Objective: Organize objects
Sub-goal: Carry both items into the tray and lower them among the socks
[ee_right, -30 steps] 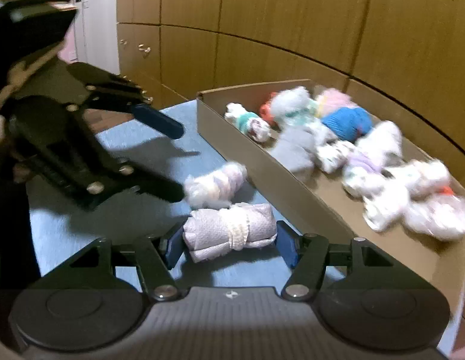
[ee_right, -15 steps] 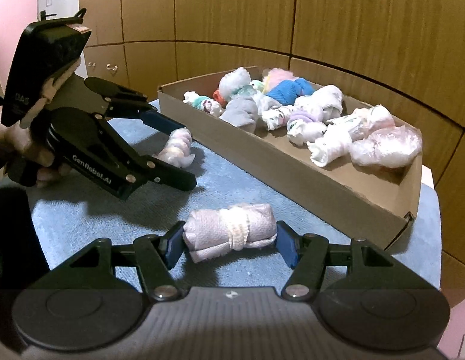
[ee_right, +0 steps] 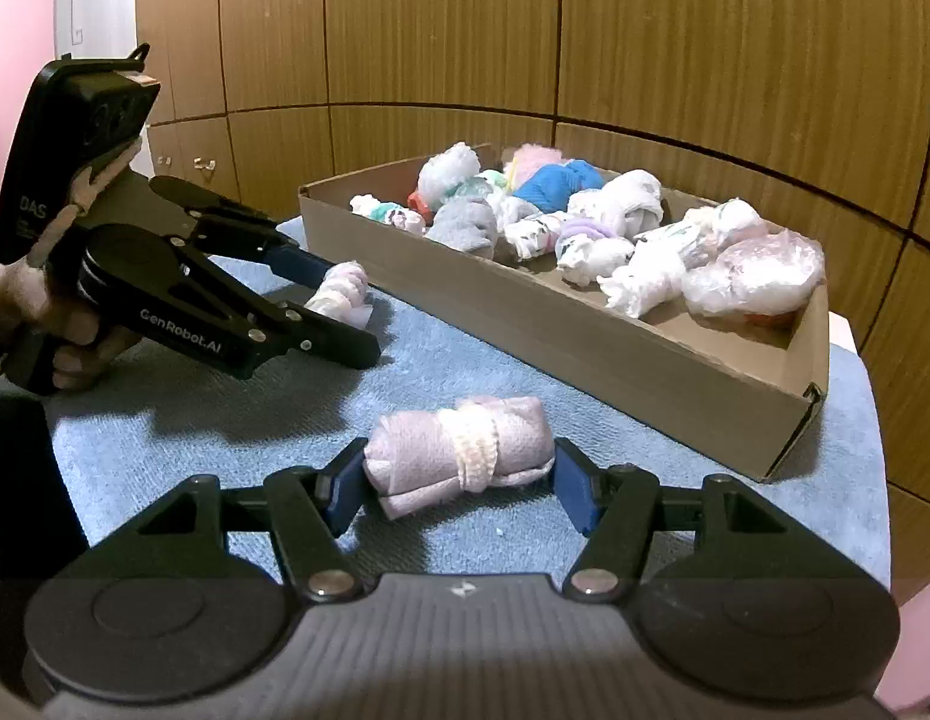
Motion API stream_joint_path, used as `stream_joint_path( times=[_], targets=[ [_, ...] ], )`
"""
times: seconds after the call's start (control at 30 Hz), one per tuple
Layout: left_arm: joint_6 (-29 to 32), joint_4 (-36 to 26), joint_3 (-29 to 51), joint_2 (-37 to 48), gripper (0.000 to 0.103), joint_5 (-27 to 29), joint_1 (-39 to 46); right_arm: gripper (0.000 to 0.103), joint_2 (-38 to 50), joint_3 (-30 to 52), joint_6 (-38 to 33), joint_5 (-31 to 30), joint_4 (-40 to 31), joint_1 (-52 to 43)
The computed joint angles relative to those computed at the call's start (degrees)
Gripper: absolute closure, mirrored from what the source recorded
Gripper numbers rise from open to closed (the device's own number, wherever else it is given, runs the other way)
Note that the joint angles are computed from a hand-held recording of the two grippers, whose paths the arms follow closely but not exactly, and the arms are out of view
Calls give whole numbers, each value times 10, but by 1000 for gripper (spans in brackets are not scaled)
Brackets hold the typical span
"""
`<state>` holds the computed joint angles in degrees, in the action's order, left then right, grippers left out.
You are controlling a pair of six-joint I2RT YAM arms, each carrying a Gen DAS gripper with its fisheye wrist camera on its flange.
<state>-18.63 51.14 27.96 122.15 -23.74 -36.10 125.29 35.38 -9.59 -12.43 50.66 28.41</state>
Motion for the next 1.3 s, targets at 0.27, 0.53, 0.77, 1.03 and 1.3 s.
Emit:
stream_joint_path(
  times=[0.27,0.53,0.77,1.03,1.3],
  targets=[
    [-43,-78,12,-31,40,-51,-37,43,11,-4,5,4,26,0],
    [-78,-162,22,-72,40,-100,-81,44,14,-18,28,26,51,9],
    [-87,-216,34,-99,40,-129,-115,46,-13,-66,41,19,86,-7],
    [-92,-256,0,-133,40,-141,-126,46,-53,-159,33,-31,147,-114],
    [-32,-319,40,-218,40,-113,-90,46,-165,-131,-32,-58,18,-190]
  ],
)
